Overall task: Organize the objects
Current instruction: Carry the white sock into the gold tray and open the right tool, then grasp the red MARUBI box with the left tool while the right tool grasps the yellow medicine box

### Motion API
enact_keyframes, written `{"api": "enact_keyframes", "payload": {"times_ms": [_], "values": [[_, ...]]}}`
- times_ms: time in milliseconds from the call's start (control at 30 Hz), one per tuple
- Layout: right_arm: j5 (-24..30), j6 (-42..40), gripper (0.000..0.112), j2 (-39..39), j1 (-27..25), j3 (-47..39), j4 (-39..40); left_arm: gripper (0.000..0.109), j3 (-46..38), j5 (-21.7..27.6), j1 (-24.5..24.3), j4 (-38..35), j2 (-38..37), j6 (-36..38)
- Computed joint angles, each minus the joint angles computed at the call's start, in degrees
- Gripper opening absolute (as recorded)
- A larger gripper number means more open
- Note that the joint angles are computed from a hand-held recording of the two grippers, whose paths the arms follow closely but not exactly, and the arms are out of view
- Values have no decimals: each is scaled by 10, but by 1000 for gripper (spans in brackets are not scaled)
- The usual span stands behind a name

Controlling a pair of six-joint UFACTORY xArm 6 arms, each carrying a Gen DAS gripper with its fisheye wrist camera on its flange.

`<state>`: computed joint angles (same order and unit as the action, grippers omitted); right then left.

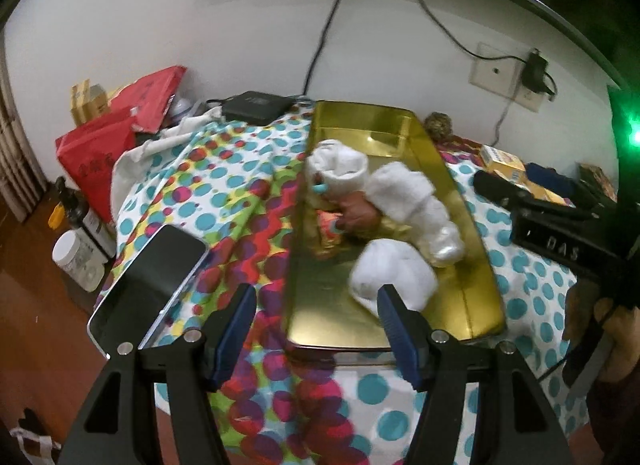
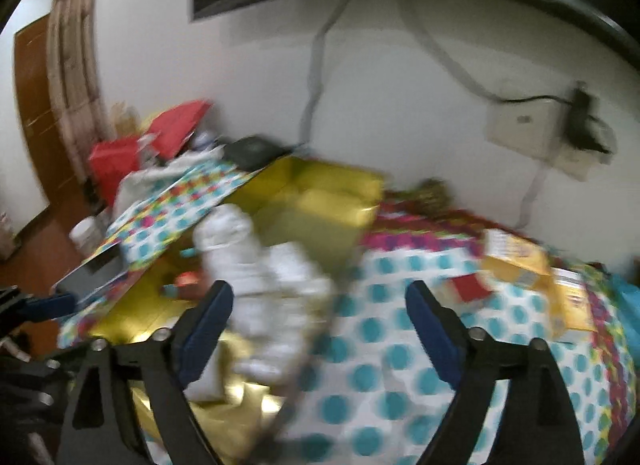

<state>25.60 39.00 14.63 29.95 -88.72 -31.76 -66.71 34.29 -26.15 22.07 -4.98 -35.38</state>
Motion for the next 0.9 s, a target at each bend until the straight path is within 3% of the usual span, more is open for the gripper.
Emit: {"api": "enact_keyframes", "payload": {"times_ms": [167, 300, 500, 567, 900], "values": [[29, 111, 91, -65, -54, 85, -111, 65, -25, 11, -26, 0, 22, 13], [61, 152, 91, -101, -105, 138, -142, 65, -49, 18, -51, -11, 43, 30], [79, 122, 92, -110, -161, 166, -109, 65, -92, 34, -86, -19, 79, 49], [68, 94, 92, -106, -178, 166, -63, 65, -110, 43, -98, -25, 95, 60], [87, 9, 92, -35, -197, 83, 17, 65, -206, 69, -135, -34, 174, 96]]}}
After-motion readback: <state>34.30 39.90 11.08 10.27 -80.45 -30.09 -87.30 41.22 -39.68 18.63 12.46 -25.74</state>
